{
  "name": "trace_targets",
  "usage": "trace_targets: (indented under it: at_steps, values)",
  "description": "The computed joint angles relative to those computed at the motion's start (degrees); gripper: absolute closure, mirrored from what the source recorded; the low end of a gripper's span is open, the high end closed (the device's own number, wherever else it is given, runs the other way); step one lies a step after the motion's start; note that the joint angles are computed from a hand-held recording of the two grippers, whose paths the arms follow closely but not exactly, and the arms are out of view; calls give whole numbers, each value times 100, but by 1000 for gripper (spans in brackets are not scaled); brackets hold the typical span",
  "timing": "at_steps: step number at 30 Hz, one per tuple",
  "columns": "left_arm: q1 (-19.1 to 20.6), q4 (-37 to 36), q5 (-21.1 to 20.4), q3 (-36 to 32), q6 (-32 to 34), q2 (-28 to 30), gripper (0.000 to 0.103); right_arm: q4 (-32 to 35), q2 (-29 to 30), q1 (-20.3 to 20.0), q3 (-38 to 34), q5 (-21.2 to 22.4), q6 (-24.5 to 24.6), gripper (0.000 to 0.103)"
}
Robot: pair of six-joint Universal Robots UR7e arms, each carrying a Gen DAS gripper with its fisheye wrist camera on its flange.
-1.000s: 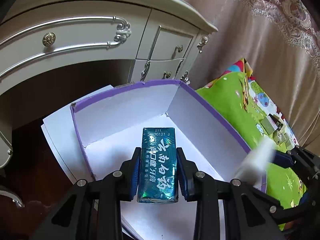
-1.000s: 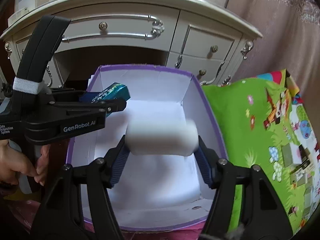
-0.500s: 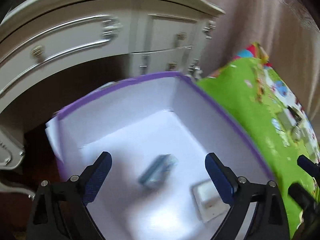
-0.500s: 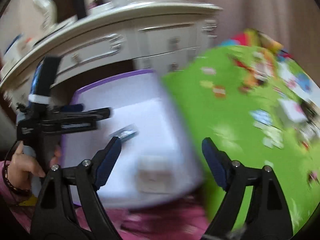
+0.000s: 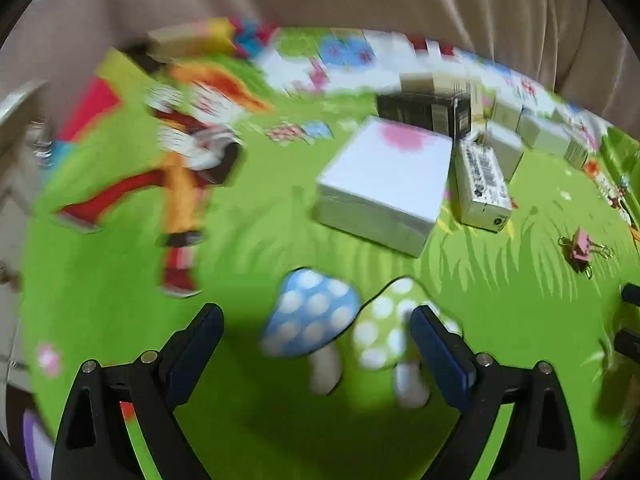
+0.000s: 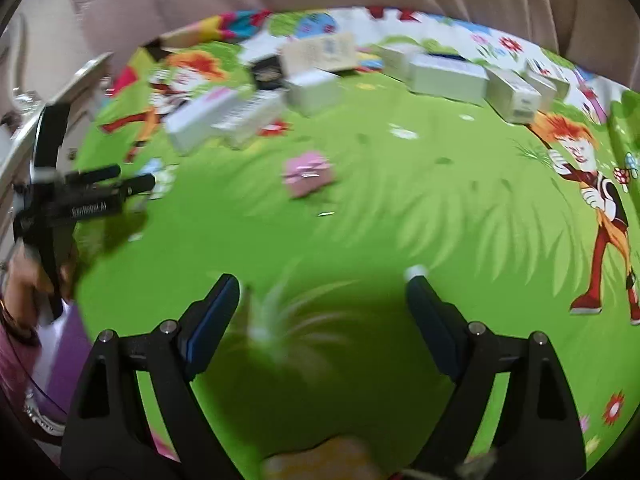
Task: Organize rigid objects
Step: 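Grasp the pink binder clip with right gripper while left grasps pink-printed white box, then lift the clip and white box and carry them toward the storage box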
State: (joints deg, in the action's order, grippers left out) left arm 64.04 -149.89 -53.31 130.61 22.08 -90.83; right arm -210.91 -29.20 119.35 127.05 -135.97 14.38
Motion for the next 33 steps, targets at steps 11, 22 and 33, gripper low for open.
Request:
trace_targets:
  at_steps: [11,22,33]
  values:
    - [-259,-202,135,-565,609,905,5,461,332,-308,-1045,-244,-1445,16]
    - [-212,-282,-607,-385,410,664,37,185,396,-208,-1047,-411,-1428,67]
    - [-1123,233,26,1232,-1289,-1786,37,-124,315,-111,-662,-315,-991,67]
